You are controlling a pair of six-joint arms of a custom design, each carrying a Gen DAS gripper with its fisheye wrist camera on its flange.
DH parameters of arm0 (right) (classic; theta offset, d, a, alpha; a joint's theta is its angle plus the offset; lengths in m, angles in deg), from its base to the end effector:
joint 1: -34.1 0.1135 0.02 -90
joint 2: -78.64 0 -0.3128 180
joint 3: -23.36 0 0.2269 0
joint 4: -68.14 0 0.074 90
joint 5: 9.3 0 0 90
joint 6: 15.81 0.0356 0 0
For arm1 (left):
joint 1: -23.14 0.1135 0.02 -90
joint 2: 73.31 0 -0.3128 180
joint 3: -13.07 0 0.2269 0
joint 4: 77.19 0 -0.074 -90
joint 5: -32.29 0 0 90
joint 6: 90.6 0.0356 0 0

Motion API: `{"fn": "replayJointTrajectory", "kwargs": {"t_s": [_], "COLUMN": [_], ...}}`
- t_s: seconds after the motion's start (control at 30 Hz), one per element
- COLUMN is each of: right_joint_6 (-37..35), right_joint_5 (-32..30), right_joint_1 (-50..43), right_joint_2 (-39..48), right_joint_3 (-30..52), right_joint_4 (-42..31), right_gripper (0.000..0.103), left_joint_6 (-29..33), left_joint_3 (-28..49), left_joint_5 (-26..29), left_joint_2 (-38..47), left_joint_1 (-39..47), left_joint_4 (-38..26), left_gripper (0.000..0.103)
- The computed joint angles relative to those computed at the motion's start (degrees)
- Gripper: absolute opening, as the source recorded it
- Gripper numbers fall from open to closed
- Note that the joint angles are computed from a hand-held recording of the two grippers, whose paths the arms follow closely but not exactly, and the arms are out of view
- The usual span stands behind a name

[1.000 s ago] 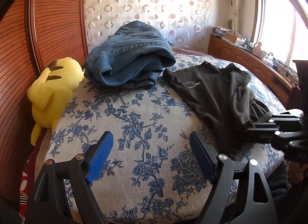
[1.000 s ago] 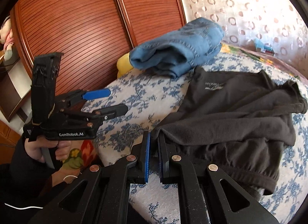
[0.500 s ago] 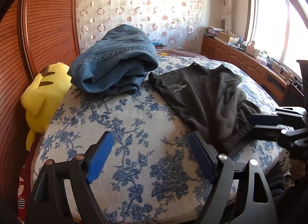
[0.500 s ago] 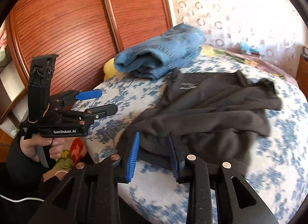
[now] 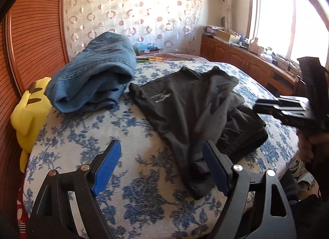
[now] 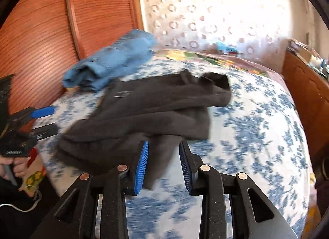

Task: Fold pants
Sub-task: 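Open the right gripper and release the folded shorts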

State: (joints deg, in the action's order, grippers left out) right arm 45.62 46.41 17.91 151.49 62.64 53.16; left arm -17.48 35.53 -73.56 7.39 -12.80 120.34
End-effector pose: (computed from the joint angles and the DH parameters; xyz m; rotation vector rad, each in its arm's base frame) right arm 0.1835 -0.0324 0.2094 -0.5020 2.2012 0.3166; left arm 0.1441 -0.0925 0.1587 0.2309 2.2433 -0.1787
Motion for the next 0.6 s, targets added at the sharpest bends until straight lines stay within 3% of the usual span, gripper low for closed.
{"fn": "replayJointTrajectory", "kwargs": {"t_s": [0.37, 0.6], "right_joint_6": [4.49, 5.07], "right_joint_5": [12.12, 12.70], "right_joint_1": [6.21, 7.91], "right_joint_2": [11.74, 13.85], "right_joint_3": [7.43, 9.00], "right_joint_4": [2.50, 3.74], "right_gripper": [0.032, 0.032], "left_joint_6": [-0.88, -1.39], "left_joint_3": [-0.84, -2.20], "left_joint_5": [0.42, 0.68], "left_joint_2": [4.11, 5.23], "left_joint_1": [-0.41, -0.43], "left_joint_4": [2.68, 4.65], "left_gripper": [0.082, 0.082]}}
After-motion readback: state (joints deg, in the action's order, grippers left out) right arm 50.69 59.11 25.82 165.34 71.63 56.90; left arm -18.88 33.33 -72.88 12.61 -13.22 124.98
